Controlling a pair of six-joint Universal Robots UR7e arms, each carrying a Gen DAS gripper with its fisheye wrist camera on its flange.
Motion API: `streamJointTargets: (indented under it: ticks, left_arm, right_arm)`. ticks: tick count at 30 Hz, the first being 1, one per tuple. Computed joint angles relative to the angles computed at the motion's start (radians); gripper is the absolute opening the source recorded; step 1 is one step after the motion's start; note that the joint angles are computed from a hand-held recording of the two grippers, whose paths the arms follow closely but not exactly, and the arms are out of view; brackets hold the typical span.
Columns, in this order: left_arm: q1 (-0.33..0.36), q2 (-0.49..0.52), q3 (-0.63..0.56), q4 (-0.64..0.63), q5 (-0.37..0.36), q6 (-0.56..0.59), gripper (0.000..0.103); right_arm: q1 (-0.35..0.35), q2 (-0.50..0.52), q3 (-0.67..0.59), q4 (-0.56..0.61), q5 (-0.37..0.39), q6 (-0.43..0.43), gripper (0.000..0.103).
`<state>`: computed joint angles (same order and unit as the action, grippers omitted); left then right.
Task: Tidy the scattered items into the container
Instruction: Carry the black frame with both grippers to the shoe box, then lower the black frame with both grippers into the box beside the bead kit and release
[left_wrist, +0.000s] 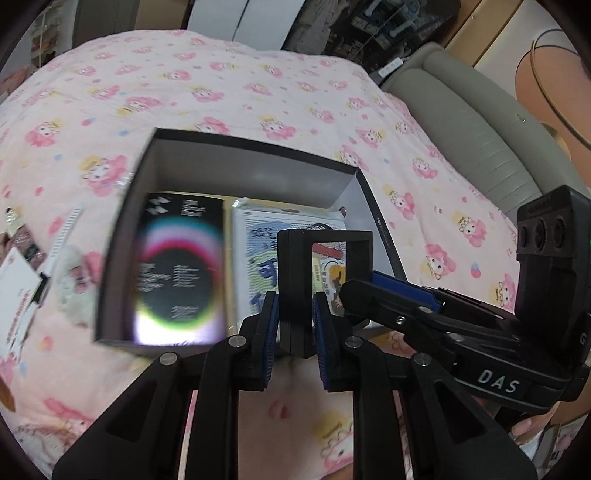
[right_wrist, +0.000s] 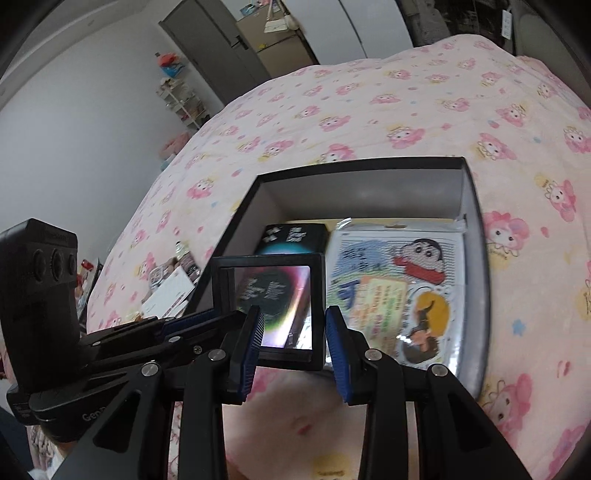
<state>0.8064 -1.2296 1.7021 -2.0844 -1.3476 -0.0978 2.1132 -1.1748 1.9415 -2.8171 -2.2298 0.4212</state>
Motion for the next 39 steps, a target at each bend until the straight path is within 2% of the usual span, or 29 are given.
streamJointTargets:
  ticks: [4,7,10,21,27,33,39]
  left_arm:
    - [0.01,0.057,-0.009,0.004,-0.005,-0.022,0.017]
    - [0.01,0.085,-0.002,0.007,0.009,-0.028,0.017]
    - [0.02,0.099,0.0,0.006,-0.004,-0.045,0.018]
    - [0.034,0.162,-0.054,0.036,-0.03,-0.049,0.018]
    - [0.05,0.205,-0.112,0.049,-0.036,-0.073,0.018]
    - [0.072,0.244,-0.141,0.092,-0.053,-0.106,0.017]
    - [0.075,0.26,-0.139,0.122,-0.067,-0.1,0.016]
  right_arm:
    - [-0.049,-0.037,0.056,-0.054,0.039,0.014,0.032]
    - [-0.083,-0.056,0.079,-0.049,0.071,0.038,0.032]
    - [-0.1,-0.059,0.086,-0.033,0.069,0.056,0.032]
    - [-0.101,-0.04,0.069,-0.027,-0.013,0.031,0.031]
    - [-0.118,-0.023,0.029,-0.038,-0.011,-0.013,0.031]
    - [-0.132,-0.015,0.003,0.023,-0.013,-0.019,0.031]
    - [-0.154,-0.043,0.026,0.065,0.047,0.026,0.022]
